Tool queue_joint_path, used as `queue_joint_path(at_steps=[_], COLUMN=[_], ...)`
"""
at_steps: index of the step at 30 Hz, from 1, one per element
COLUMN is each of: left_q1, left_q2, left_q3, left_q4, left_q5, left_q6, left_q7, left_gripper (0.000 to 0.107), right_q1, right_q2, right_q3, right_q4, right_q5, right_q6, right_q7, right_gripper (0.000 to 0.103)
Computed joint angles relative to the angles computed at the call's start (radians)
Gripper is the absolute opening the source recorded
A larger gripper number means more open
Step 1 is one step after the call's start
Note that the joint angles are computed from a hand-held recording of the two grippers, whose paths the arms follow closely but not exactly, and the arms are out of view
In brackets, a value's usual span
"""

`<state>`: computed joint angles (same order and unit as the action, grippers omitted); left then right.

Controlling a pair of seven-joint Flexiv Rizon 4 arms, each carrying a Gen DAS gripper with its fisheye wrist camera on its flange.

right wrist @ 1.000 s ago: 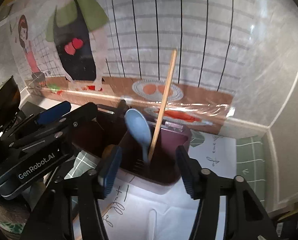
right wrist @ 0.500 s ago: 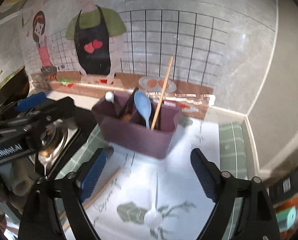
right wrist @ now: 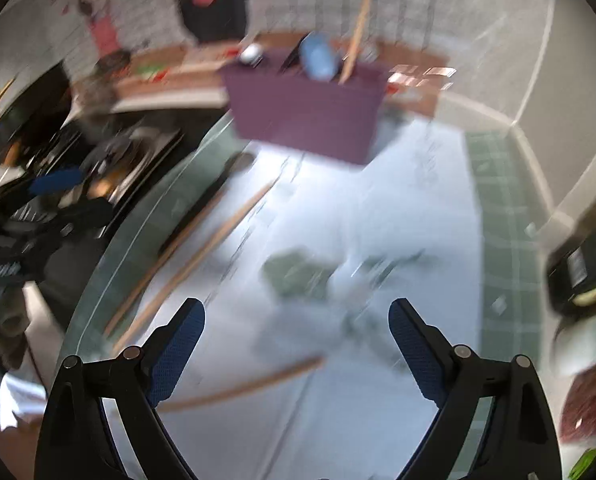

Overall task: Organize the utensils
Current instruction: 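Move both tools back down over the remaining chopsticks on the mat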

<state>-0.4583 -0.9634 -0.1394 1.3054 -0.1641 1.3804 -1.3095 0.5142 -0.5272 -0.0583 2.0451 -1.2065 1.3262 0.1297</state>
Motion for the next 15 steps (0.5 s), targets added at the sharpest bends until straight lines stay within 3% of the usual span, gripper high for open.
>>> queue_joint_path(at_steps=[2,5,7,15], left_q1=[0.008,0.019,0.024,0.026], left_q2=[0.002,0.001,-0.002,-0.033], left_q3=[-0.01,-0.03,-0.042,-0.075], left_q4=[0.019,0.034,0.034,-0.028], left_q5=[-0.008,-0.014,-0.018,-0.033], left_q6=[-0.015,-0.022,-0.032,-0.106], left_q7=[-0.005,0.006,0.019,0.096], left_gripper=[0.094,0.094,0.094,0.094], right_q1=[-0.013,-0.039,-0.05,0.061], right_q2=[-0.027,-0.06,-0.069,-0.043], right_q3=[0.073,0.166,0.194,0.097], right_q4=[-0.011,-0.031,-0.029,0.011], right_q5=[0.134,0.335,0.42,0.554], right_q6=[-0.022,-0.033,-0.015,0.007], right_q7=[-0.117,-0.252,-0.28,-0.199], right_gripper=[0.088,0.071,0.071,0.071])
